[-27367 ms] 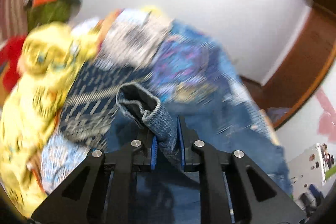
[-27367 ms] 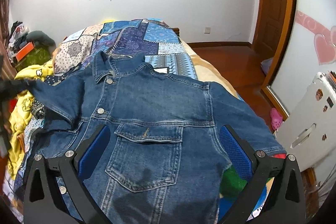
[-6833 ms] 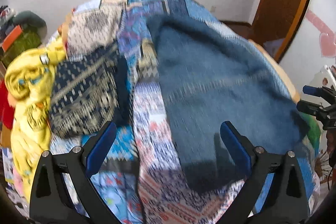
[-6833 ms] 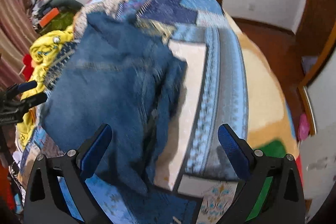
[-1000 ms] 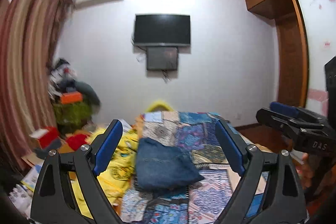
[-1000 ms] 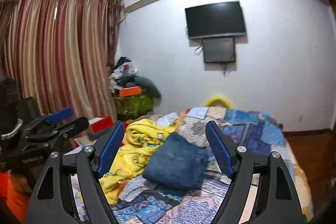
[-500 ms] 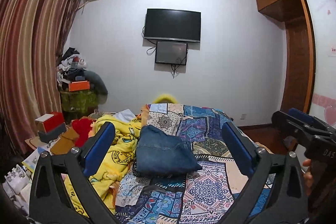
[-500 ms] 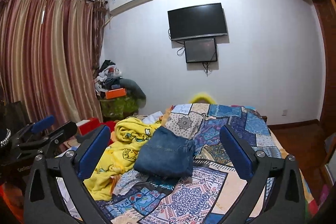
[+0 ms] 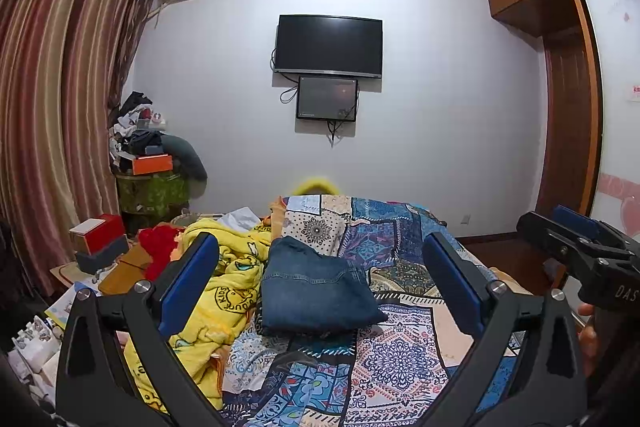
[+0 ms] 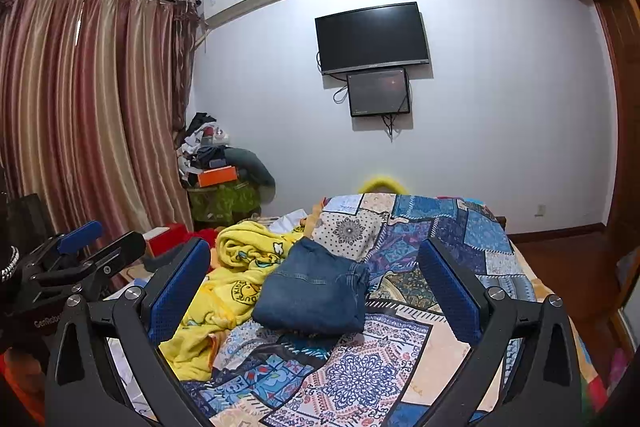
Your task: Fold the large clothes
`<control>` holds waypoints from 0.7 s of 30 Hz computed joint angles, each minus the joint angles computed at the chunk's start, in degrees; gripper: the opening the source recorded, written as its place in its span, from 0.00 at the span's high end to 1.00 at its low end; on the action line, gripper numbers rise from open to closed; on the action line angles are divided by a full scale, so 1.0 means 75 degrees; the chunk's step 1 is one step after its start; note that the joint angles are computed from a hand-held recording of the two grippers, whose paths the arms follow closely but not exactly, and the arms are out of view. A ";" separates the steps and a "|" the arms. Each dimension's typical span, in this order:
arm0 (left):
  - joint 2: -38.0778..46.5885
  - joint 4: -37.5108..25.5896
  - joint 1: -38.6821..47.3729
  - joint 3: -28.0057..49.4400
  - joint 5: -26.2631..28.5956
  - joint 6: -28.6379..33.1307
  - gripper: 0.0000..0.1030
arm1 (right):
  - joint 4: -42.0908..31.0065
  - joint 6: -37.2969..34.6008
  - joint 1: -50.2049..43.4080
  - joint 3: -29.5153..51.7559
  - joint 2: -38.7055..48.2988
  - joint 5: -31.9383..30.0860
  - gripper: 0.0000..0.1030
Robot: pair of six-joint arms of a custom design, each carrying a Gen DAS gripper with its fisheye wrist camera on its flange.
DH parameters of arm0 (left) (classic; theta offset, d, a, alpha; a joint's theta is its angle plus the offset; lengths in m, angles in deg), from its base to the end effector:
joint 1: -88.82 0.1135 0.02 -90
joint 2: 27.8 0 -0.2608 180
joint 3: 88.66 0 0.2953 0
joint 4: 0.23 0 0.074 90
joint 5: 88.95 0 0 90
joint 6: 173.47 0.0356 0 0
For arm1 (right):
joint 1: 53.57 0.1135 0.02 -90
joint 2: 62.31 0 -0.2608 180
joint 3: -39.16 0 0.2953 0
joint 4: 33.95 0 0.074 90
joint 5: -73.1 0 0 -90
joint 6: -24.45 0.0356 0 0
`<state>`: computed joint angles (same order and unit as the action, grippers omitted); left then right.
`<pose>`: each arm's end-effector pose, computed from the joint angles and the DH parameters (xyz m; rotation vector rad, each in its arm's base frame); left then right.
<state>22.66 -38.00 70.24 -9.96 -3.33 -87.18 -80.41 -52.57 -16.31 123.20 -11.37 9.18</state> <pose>0.2114 -0.0682 0.4362 0.1694 1.7334 -0.2194 0.1735 0.1124 0.4528 -0.0551 1.7843 0.2209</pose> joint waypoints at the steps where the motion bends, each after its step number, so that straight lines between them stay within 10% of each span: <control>1: 0.0002 0.0010 0.0000 -0.0008 0.0007 0.0008 0.01 | -0.0005 0.0006 0.0003 0.0006 0.0007 -0.0007 0.00; 21: 0.0154 0.0030 -0.0003 0.0111 0.0053 0.0083 0.01 | -0.0091 0.0071 -0.0134 -0.0018 -0.0096 -0.0114 0.00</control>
